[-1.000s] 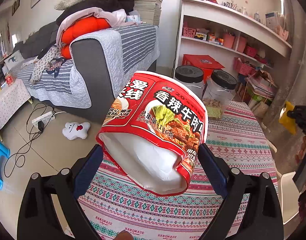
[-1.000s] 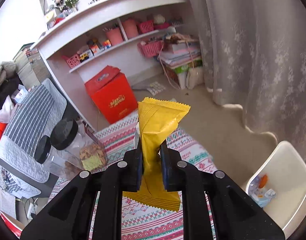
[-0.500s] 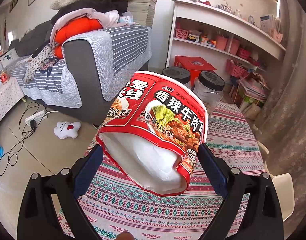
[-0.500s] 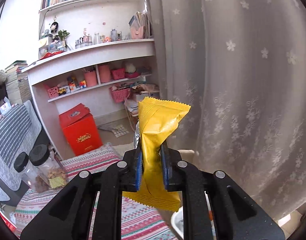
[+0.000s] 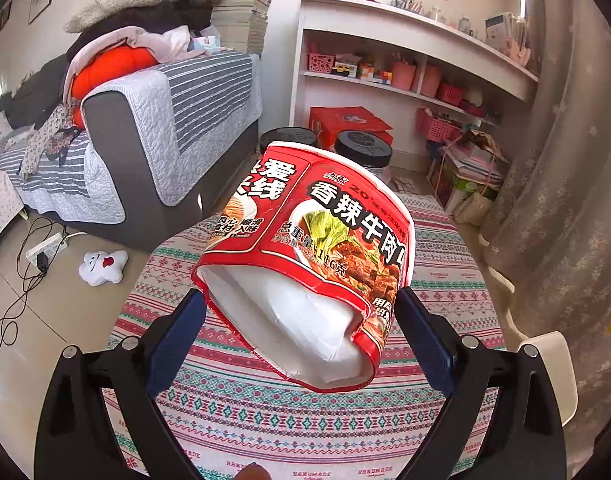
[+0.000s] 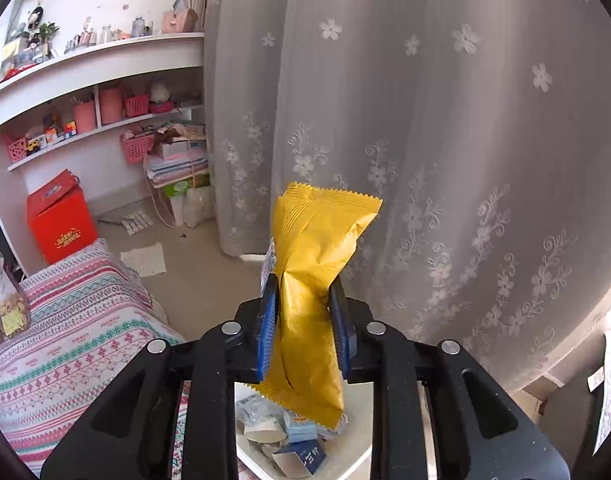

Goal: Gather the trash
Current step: 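Carry the yellow packet over the white bin and release it with the right tool, then carry the red noodle cup over the white bin and release it with the left tool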

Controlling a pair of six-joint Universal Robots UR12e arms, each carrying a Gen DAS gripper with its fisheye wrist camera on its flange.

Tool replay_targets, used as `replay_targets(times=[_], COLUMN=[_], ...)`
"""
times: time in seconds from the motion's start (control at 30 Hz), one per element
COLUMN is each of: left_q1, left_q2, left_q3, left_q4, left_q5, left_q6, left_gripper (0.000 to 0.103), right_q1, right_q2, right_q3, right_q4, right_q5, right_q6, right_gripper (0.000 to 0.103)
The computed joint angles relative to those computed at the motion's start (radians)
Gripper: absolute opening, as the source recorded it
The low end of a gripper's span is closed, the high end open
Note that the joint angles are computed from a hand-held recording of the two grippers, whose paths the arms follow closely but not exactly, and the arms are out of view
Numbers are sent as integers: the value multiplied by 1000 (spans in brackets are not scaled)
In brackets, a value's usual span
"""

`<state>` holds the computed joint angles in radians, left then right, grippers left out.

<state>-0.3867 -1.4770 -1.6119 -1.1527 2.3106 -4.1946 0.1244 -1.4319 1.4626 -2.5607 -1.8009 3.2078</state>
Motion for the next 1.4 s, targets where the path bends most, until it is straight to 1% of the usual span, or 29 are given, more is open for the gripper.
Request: replay_targets(times=[0.03,0.1,0.13,0.2,0.27,0.33,0.4,0.5,0.6,0.67,0.77,0.9,1.03,1.13,1.2,1.23,1.3,1.4], left_q1=[-4,-13,-20,-30,-37,-44,-50,-65,-85,-95,-107,-114,-115,-106,-105,-105,-102,-98], left_q2=[-9,-31,-43,-66,-92,-123,-165,-237,-311,-359,-422,-482,-524,-551,-564,-566,-554,-530], left_q3=[6,24,33,48,66,92,134,217,310,374,463,548,610,646,670,675,658,628], left_q4=[15,47,65,118,177,222,262,299,322,328,316,293,254,236,204,192,206,214], left_q5=[-5,-13,-15,-38,-82,-129,-189,-259,-296,-313,-332,-365,-395,-457,-468,-471,-477,-464], left_q6=[10,43,63,106,147,186,217,288,364,399,430,441,437,447,454,456,461,445], left_gripper=[92,92,92,92,92,92,92,92,92,92,92,92,92,95,96,96,96,96], right_q1=[-7,-16,-22,-38,-56,-68,-83,-112,-140,-160,-184,-206,-223,-231,-235,-236,-234,-225], right_q2=[-5,-11,-13,-21,-28,-32,-33,-36,-34,-35,-34,-32,-32,-33,-33,-33,-34,-37], right_q3=[5,10,12,17,18,17,14,2,-11,-15,-20,-24,-24,-23,-23,-24,-24,-24], right_q4=[5,-1,-10,-29,-41,-51,-55,-28,1,17,33,50,56,54,60,63,63,63], right_q5=[12,14,22,50,78,89,93,121,146,165,185,199,208,212,222,228,239,255], right_q6=[9,21,29,72,118,136,160,211,257,296,341,371,396,404,408,408,399,372], right_gripper=[35,54,59,78,87,90,95,96,96,96,96,96,96,96,96,96,96,96])
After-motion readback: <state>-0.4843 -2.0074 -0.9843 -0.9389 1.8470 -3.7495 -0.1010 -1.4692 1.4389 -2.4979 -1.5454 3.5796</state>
